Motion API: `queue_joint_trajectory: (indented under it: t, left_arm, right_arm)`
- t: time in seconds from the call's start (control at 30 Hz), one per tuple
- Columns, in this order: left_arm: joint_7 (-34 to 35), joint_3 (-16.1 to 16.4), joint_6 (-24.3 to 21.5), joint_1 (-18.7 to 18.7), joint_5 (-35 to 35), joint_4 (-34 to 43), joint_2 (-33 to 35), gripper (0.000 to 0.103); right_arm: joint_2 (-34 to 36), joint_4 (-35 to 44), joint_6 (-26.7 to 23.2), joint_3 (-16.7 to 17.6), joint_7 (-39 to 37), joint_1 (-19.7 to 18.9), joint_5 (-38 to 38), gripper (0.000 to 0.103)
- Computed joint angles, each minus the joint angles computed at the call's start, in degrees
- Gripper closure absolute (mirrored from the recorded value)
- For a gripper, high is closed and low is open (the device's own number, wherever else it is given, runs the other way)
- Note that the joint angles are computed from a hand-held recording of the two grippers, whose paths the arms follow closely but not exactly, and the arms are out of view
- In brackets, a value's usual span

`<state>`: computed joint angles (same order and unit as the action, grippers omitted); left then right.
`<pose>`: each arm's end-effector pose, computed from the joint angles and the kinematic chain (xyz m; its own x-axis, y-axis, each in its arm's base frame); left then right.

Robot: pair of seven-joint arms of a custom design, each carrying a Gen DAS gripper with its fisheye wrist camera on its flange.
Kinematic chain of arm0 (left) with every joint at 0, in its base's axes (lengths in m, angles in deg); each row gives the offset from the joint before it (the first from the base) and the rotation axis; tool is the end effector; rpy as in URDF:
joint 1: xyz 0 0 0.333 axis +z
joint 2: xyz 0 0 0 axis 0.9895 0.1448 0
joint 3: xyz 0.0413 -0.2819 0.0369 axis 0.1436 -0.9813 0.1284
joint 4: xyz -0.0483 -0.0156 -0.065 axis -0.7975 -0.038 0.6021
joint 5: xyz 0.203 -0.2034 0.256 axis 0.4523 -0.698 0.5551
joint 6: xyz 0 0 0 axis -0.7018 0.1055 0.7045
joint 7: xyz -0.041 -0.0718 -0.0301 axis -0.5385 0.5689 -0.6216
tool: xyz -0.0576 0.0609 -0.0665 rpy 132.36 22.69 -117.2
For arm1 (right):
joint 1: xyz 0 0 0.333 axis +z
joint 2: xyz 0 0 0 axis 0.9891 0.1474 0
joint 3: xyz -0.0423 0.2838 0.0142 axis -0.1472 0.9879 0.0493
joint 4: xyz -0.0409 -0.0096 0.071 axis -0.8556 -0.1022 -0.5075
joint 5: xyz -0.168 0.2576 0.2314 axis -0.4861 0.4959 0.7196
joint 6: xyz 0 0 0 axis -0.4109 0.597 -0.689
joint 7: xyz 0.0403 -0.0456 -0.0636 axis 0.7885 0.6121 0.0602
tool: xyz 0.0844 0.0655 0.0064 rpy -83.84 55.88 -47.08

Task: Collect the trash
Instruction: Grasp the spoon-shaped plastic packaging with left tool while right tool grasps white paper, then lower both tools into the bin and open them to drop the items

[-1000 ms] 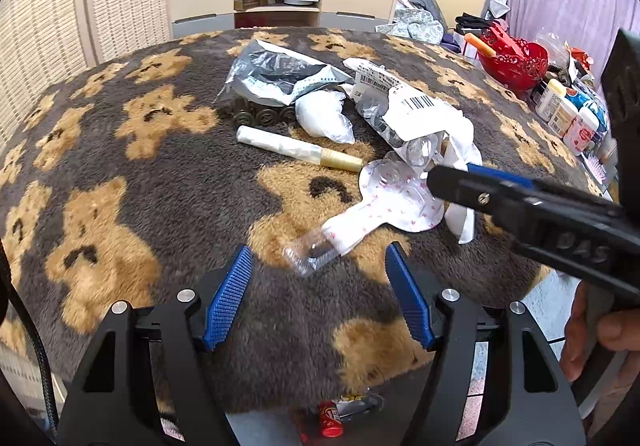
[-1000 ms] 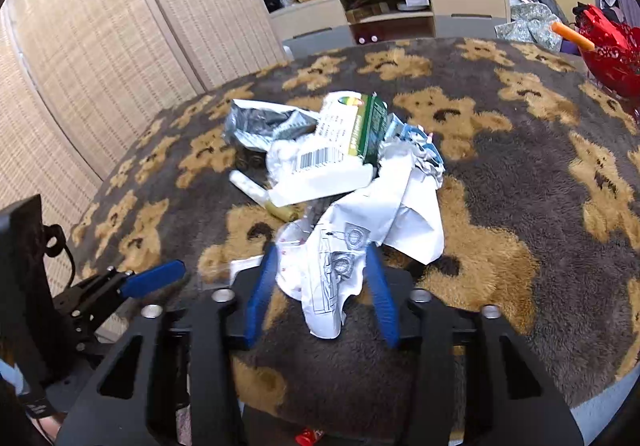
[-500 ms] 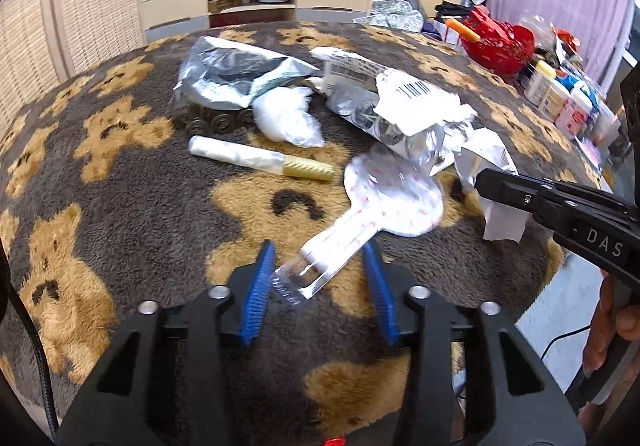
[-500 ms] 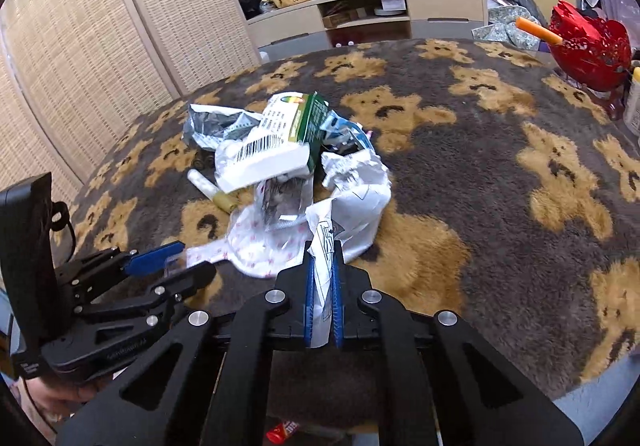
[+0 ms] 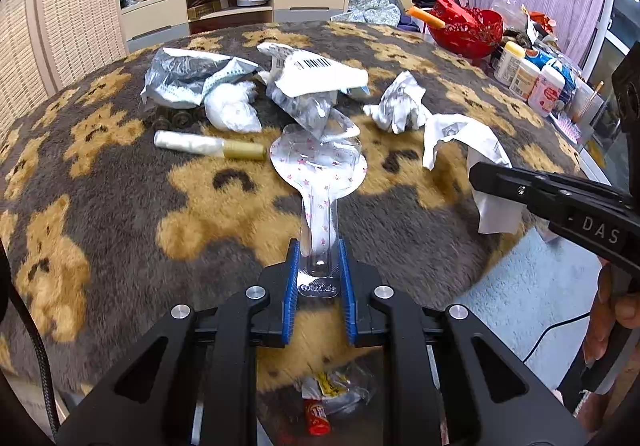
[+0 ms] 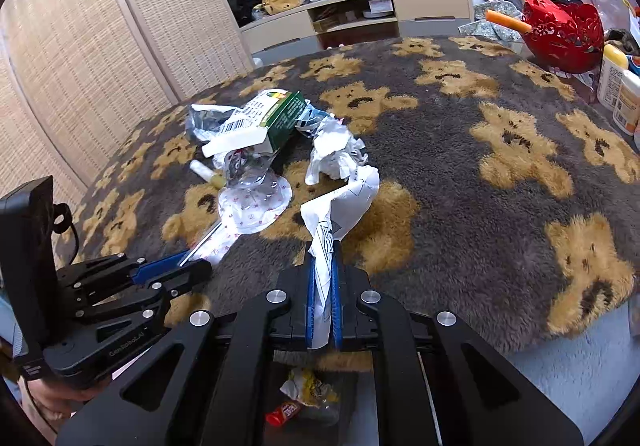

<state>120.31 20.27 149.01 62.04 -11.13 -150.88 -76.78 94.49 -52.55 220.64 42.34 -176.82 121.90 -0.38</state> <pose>0.4983 -0.3458 0.4480 -0.7170 -0.6926 0.0788 -0.5725 0.5207 -0.6333 0.3938 0.4760 0.4712 -0.2615 -0.9256 -0.2737 -0.6597 0.3784 -0.6493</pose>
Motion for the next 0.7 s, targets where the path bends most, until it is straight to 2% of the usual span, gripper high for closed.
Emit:
queue_joint_trajectory:
  t: [0.1, 0.17, 0.7]
  left_arm:
    - [-2.05, 0.15, -0.71, -0.32, 0.81, -2.79, -2.21, 0.086]
    - [-3.12, 0.19, 0.42, -0.6, 1.46, -5.36, -4.09, 0.086]
    - [-1.5, 2.53, 0.3, -3.64, -7.96, -20.01, -19.34, 0.086]
  right_arm:
    - [-0.92, -1.16, 0.64, 0.34, 0.9, 0.29, -0.13, 0.095]
    - [-1.6, -1.95, 0.99, 0.7, 1.69, 0.44, -0.25, 0.095]
    - [-4.77, -6.39, 2.9, 3.9, 6.9, 2.32, 0.27, 0.096]
